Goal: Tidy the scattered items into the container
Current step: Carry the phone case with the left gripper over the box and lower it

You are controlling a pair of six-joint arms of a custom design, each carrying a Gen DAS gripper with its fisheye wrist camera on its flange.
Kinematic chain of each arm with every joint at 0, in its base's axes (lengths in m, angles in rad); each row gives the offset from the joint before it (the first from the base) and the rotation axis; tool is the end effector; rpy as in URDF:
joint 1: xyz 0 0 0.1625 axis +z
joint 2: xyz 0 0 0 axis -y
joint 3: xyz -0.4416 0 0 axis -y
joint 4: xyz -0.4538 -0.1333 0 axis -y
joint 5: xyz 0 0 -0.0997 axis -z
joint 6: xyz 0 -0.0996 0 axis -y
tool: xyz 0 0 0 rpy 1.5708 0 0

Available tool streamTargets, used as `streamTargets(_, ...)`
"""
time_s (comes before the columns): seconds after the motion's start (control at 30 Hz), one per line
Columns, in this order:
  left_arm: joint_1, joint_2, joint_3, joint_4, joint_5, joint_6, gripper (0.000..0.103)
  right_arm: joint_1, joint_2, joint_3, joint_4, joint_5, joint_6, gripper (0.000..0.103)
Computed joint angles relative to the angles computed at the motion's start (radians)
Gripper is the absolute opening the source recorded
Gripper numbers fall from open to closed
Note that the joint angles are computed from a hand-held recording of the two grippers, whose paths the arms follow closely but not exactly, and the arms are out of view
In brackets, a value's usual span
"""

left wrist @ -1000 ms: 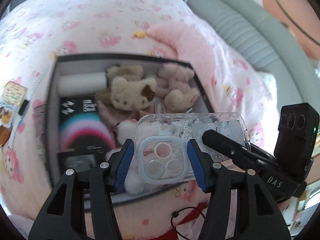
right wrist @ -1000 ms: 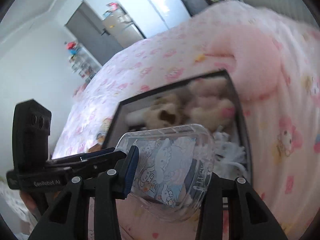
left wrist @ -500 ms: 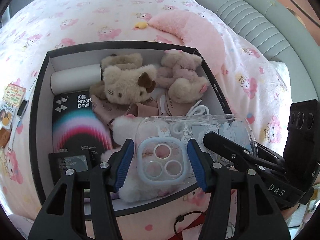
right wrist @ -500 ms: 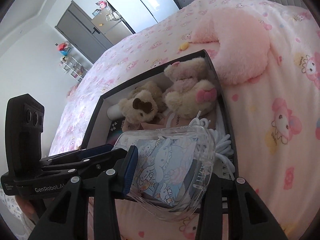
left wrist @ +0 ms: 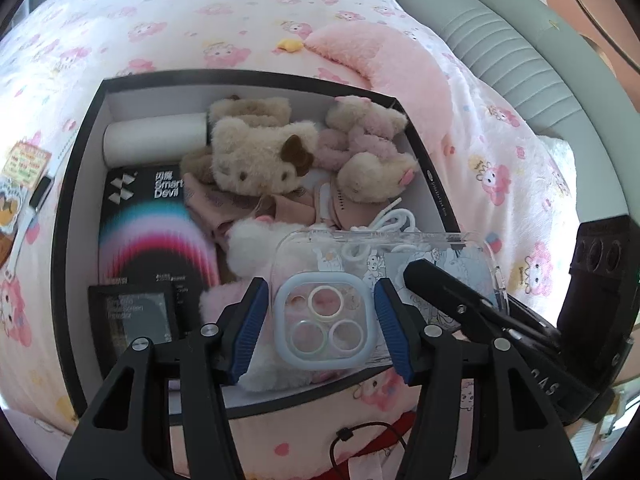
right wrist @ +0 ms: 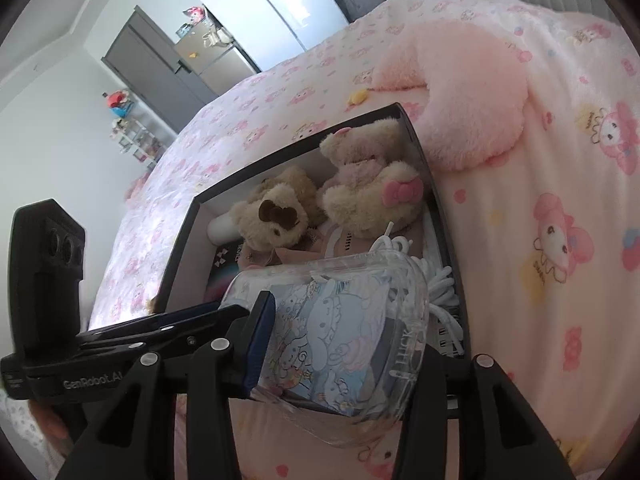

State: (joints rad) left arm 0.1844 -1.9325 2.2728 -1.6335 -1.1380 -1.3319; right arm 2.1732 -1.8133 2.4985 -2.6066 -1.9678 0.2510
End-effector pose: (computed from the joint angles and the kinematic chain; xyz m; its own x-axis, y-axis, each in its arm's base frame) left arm -0.3047 -0.2349 0.3098 -0.9312 0.0448 -0.3617 0.1718 0.9293 -0.3271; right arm 0.2880 -0.2516 0.2520 -0.9411 -0.2080 0.2664 -0.3081 0.8522 -0.4229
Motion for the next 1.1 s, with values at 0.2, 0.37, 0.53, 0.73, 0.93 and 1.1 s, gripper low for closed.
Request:
streamTargets(0.2, -0.029, -0.029, 0.002, 0.057, 0.039, -0.073, 0.019, 0.029, 0.020, -0.007, -0.014, -0.083, 0.000, 0.050)
streamTargets(0.37, -0.019, 0.009, -0.014, 0.081, 0.041, -0.057, 0.022, 0.060, 0.030, -0.010, -0.016, -0.175, 0.011, 0.053)
streamTargets(0.53, -0.005, 0.013, -0.009, 0.104, 0.038, -0.069, 0.026, 0.060, 0.016, -0.005, -0.032, -0.222, 0.019, 0.051)
streamTargets(0.73, -0.031, -0.036, 0.005, 0.127, 0.062, -0.139, 0.023, 0.086, 0.009, -0.005, -0.039, -0.231, -0.031, 0.030)
streamTargets(0.93, -0.017, 0.010, 0.008, 0.071, 0.046, -0.080, 0.017, 0.083, 0.046, -0.014, 0.011, -0.190, -0.027, 0.027)
streamTargets(1.1, -0.007, 0.025, 0.014, 0.001, 0.039, -0.004, 0.018, 0.074, 0.062, -0.020, 0.071, -0.211, 0.016, 0.028)
